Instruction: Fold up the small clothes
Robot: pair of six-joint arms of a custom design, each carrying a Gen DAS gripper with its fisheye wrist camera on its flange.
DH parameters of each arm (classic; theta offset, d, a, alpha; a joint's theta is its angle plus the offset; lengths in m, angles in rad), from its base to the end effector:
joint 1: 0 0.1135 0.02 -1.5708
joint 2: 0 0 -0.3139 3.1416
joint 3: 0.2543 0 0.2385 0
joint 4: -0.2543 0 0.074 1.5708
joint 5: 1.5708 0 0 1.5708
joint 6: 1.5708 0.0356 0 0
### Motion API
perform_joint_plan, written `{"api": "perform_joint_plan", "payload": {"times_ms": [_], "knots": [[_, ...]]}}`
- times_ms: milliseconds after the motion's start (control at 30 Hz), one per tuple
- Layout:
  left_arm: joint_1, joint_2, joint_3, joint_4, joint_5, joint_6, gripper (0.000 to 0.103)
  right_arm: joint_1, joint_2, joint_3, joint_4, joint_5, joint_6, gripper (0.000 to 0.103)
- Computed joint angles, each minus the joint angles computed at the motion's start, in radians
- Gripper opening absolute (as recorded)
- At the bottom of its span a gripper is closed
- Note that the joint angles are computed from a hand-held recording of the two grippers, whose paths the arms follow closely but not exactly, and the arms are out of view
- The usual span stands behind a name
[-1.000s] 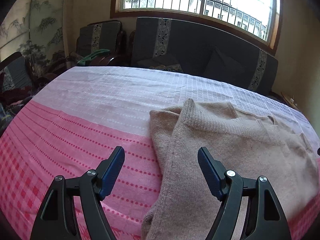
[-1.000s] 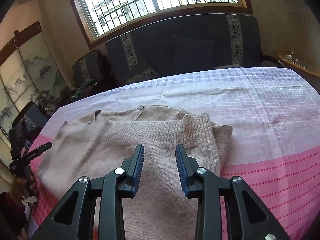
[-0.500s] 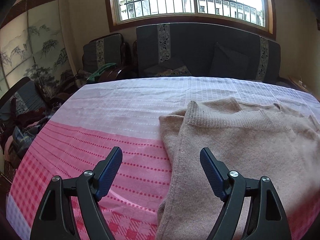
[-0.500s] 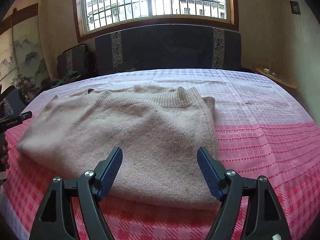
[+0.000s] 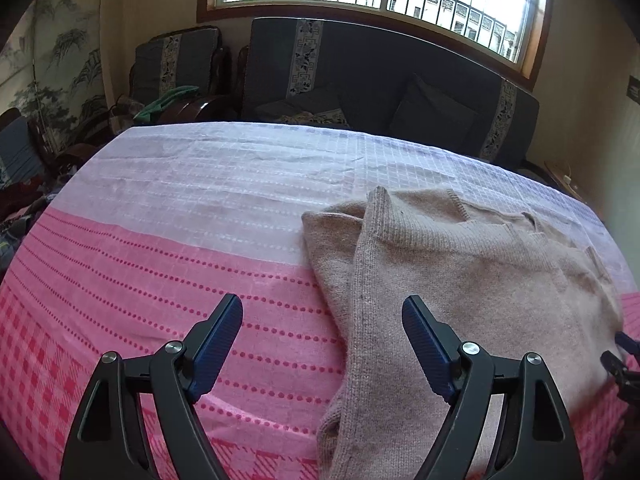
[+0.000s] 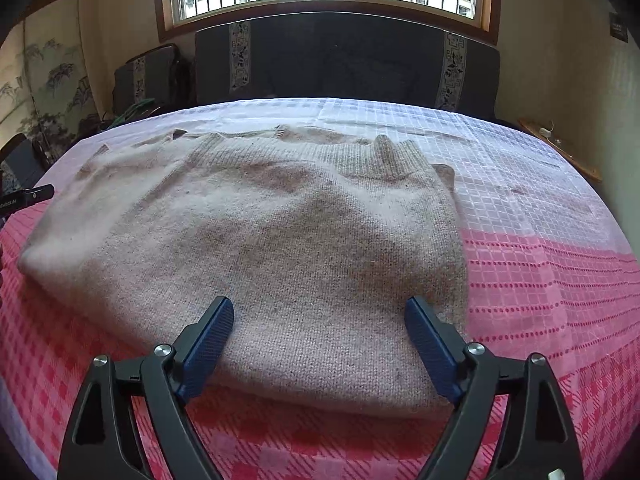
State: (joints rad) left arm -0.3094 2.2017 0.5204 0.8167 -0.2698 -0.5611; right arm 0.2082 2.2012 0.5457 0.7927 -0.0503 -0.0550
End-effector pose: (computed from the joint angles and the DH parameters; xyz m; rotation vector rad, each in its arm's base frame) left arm 0.2978 -0.0852 0.0485 -0.4190 2.3585 -0.0773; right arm 0.3093 0.0672 0.0488 -0.3421 2.4122 0.1300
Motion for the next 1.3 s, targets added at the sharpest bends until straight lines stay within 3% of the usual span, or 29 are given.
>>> {"api": "perform_joint_plan", "payload": {"times_ms": [133, 200, 300, 367, 500, 567, 700, 800, 833, 900, 1000, 1200, 1300], "knots": [[0.161, 0.037, 0.067, -0.055, 0.324, 0.117, 0.082, -0.006, 0.001, 0.016, -0.035, -0.032, -0.008, 0.093], [0.195, 0.064, 0.128, -0.128, 0.402, 0.167, 0.082, -0.014, -0.001, 0.012, -0.03, -0.05, -0.006, 0.094], [0.231, 0.092, 0.168, -0.116, 0.534, 0.22, 0.081, -0.024, -0.002, 0.015, -0.037, -0.072, -0.003, 0.095], [0.242, 0.101, 0.216, -0.175, 0.604, 0.25, 0.081, -0.022, -0.002, 0.016, -0.041, -0.071, -0.004, 0.096], [0.287, 0.119, 0.316, -0.292, 0.749, 0.223, 0.086, -0.011, 0.001, 0.032, -0.063, -0.054, -0.011, 0.099], [0.298, 0.139, 0.342, -0.284, 0.805, 0.175, 0.087, -0.005, 0.002, 0.035, -0.067, -0.046, -0.013, 0.1], [0.247, 0.162, 0.367, -0.243, 0.797, 0.119, 0.083, -0.015, 0.001, 0.033, -0.064, -0.064, -0.012, 0.101], [0.207, 0.178, 0.389, -0.255, 0.729, 0.083, 0.032, -0.023, 0.0, 0.03, -0.06, -0.08, -0.01, 0.102], [0.205, 0.187, 0.386, -0.235, 0.724, 0.051, 0.027, -0.025, -0.001, 0.028, -0.059, -0.085, -0.01, 0.102], [0.186, 0.18, 0.361, -0.194, 0.676, 0.014, 0.027, -0.03, -0.004, 0.023, -0.053, -0.095, -0.007, 0.102], [0.139, 0.132, 0.352, -0.233, 0.571, -0.04, 0.027, -0.058, -0.014, -0.024, 0.035, -0.117, 0.024, 0.102], [0.027, -0.005, 0.382, -0.364, 0.418, -0.17, 0.026, -0.249, 0.035, -0.192, 0.451, -0.281, 0.24, 0.102], [-0.021, -0.049, 0.445, -0.461, 0.399, -0.239, 0.026, -0.306, 0.036, -0.178, 0.423, -0.351, 0.266, 0.102]]}}
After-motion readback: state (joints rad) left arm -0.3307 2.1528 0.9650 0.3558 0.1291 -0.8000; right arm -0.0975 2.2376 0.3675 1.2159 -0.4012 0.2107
